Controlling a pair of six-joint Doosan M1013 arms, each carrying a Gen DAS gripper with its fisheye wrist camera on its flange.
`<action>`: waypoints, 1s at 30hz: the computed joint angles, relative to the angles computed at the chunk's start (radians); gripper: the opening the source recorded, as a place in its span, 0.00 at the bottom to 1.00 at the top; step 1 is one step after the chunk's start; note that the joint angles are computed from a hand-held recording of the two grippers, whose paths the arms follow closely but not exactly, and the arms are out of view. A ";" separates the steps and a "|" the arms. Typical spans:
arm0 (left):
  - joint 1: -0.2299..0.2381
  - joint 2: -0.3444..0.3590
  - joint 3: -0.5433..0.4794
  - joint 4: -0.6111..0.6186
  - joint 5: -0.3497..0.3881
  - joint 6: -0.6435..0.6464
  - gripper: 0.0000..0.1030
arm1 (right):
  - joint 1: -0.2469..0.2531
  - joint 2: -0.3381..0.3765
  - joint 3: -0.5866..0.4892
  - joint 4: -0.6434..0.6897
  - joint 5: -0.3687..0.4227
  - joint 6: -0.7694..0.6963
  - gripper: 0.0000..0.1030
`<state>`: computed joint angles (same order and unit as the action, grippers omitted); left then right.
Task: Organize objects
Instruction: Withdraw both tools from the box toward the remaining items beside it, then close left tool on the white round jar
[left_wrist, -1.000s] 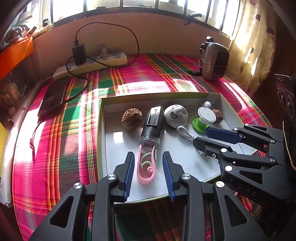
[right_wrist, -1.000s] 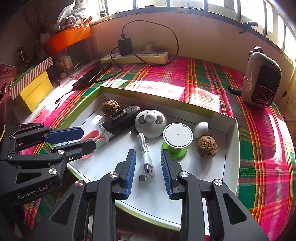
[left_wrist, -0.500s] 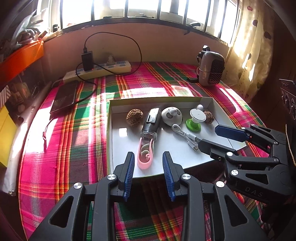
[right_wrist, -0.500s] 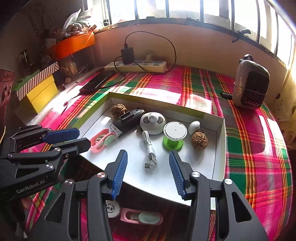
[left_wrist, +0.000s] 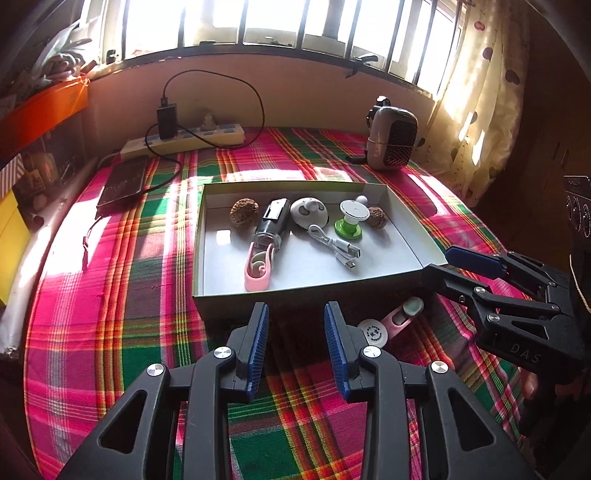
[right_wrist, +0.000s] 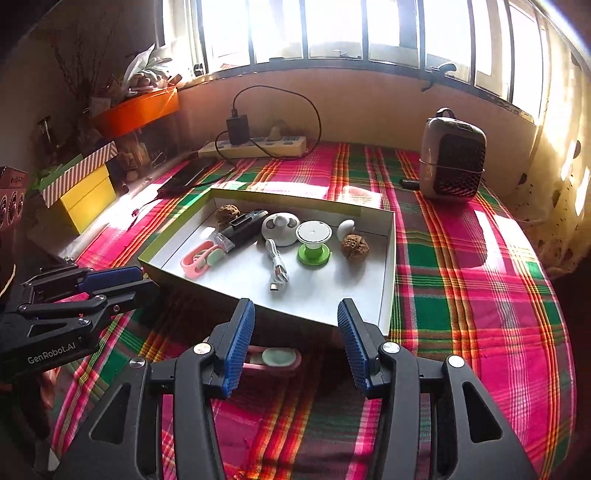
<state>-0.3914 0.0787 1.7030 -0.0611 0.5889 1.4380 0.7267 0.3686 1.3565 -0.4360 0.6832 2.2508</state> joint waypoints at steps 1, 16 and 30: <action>0.000 -0.001 0.005 -0.028 -0.002 0.028 0.29 | 0.001 -0.006 0.011 -0.011 -0.001 0.016 0.47; -0.042 0.023 0.015 -0.122 0.013 0.150 0.33 | -0.002 -0.066 0.117 -0.050 -0.010 0.119 0.47; -0.054 0.060 -0.013 -0.071 0.033 0.109 0.34 | -0.008 -0.082 0.145 -0.041 -0.026 0.119 0.47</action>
<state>-0.4453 0.1386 1.6900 -0.1326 0.6216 1.5472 0.7184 0.2869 1.5013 -0.4769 0.6572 2.3697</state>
